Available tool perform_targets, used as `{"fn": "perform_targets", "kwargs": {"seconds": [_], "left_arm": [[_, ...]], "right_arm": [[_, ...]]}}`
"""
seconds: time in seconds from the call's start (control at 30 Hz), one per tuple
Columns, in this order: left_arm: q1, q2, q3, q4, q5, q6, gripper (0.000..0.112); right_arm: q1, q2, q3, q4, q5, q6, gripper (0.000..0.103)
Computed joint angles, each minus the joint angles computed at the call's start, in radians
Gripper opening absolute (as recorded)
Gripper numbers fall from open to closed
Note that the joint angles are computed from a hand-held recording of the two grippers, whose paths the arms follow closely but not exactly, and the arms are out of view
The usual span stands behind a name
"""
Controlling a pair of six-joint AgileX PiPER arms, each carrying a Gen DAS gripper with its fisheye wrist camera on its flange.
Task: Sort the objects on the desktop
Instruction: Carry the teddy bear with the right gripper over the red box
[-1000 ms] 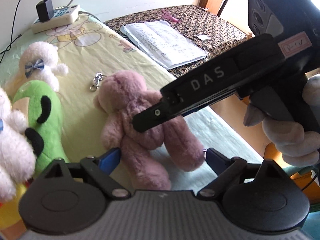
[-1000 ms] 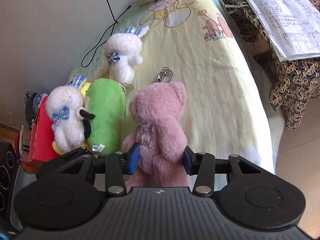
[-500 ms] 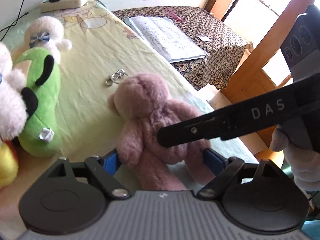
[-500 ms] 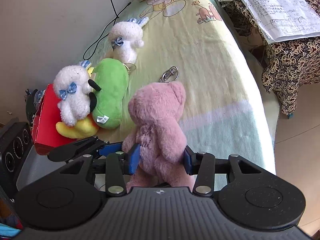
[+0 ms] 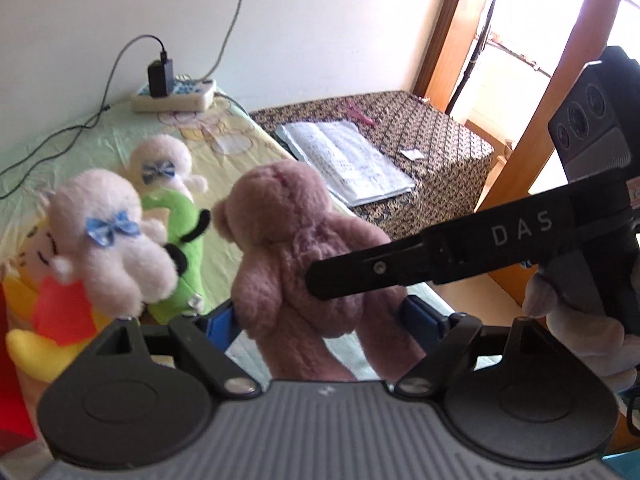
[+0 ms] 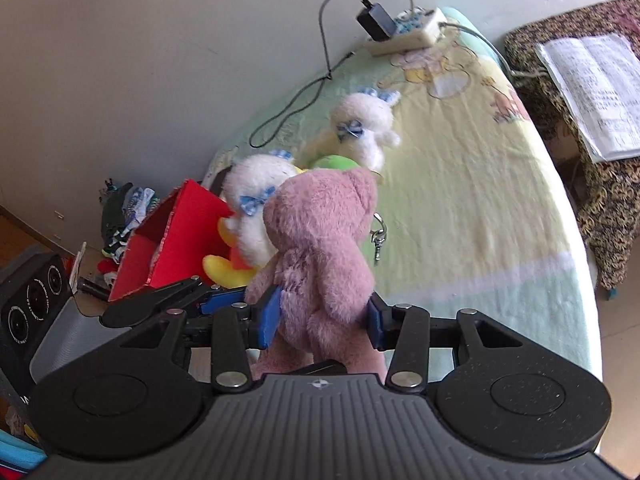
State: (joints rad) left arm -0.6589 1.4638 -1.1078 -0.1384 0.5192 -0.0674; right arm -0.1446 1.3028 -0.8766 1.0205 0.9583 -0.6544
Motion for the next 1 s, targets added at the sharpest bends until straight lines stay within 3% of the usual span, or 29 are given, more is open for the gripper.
{"fn": "perform_targets", "kwargs": {"seconds": [0.1,0.3,0.43,0.5,0.6,0.73,0.83,1.0], "left_arm": [[0.062,-0.098,0.035,-0.011,0.008,0.037,0.085],[0.31,-0.263,0.084,-0.214,0.087,0.369,0.085],[0.619,-0.317,0.074,-0.517,0.251,0.742,0.085],[0.802,-0.312,0.053,-0.644,0.378,0.894,0.085],[1.011,-0.29,0.027,-0.746,0.507,1.062,0.086],[1.199,-0.24,-0.013,-0.795,0.604,1.197,0.086],[1.281,-0.17,-0.059,-0.806,0.643,1.25,0.086],[1.283,-0.073,-0.092,-0.782,0.593,1.282,0.086]], "right_arm": [[0.101,-0.038,-0.004,0.046,-0.075,0.023,0.046],[0.416,-0.033,-0.072,0.063,-0.342,0.176,0.046],[0.611,0.04,-0.176,-0.008,-0.503,0.358,0.045],[0.713,0.09,-0.249,-0.138,-0.578,0.52,0.045],[0.832,0.168,-0.346,-0.356,-0.652,0.768,0.045],[0.922,0.295,-0.49,-0.599,-0.681,1.027,0.045],[0.972,0.386,-0.607,-0.823,-0.655,1.238,0.045],[1.013,0.532,-0.813,-1.037,-0.517,1.409,0.045]]}}
